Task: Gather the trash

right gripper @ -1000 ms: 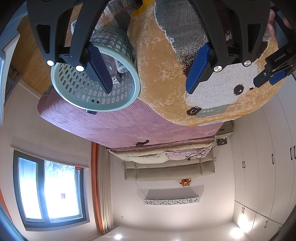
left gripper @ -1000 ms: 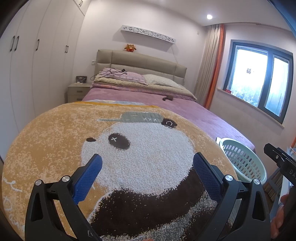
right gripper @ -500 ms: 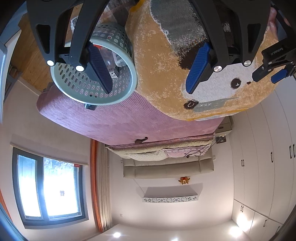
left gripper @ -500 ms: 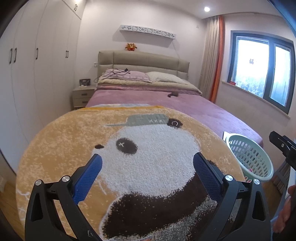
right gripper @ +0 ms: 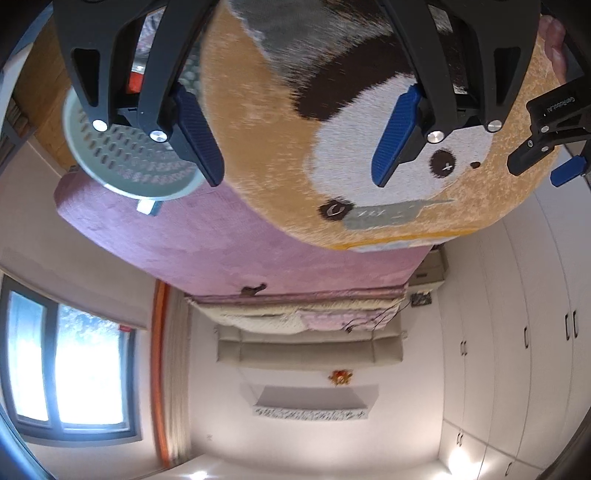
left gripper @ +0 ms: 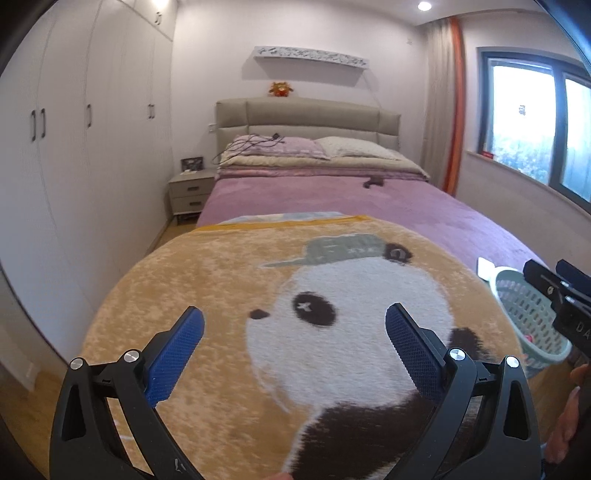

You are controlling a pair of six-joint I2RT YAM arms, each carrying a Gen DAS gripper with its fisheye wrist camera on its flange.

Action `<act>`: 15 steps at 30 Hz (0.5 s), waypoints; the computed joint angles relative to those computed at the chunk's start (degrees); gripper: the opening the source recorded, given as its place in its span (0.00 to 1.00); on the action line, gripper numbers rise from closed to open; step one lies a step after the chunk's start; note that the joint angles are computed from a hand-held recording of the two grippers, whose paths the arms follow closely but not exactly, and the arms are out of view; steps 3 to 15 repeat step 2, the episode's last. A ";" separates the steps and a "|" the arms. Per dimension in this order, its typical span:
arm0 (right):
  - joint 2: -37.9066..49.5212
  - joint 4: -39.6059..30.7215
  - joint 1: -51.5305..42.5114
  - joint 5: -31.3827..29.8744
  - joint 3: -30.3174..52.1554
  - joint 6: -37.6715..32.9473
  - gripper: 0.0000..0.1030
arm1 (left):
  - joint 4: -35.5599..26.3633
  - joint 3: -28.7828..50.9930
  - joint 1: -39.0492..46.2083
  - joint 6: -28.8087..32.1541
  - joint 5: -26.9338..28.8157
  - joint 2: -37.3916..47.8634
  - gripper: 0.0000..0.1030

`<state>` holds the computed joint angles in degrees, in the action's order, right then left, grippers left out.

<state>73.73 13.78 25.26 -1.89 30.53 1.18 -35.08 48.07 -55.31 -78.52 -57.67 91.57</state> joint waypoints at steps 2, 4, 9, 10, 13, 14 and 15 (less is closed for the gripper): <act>3.81 -0.03 2.53 1.82 2.41 1.04 0.80 | -2.96 0.03 2.46 -1.98 2.09 0.06 0.93; 3.81 -0.03 2.53 1.82 2.41 1.04 0.80 | -2.96 0.03 2.46 -1.98 2.09 0.06 0.93; 3.81 -0.03 2.53 1.82 2.41 1.04 0.80 | -2.96 0.03 2.46 -1.98 2.09 0.06 0.93; 3.81 -0.03 2.53 1.82 2.41 1.04 0.80 | -2.96 0.03 2.46 -1.98 2.09 0.06 0.93; 3.81 -0.03 2.53 1.82 2.41 1.04 0.80 | -2.96 0.03 2.46 -1.98 2.09 0.06 0.93; 3.81 -0.03 2.53 1.82 2.41 1.04 0.80 | -2.96 0.03 2.46 -1.98 2.09 0.06 0.93; 3.81 -0.03 2.53 1.82 2.41 1.04 0.80 | -2.96 0.03 2.46 -1.98 2.09 0.06 0.93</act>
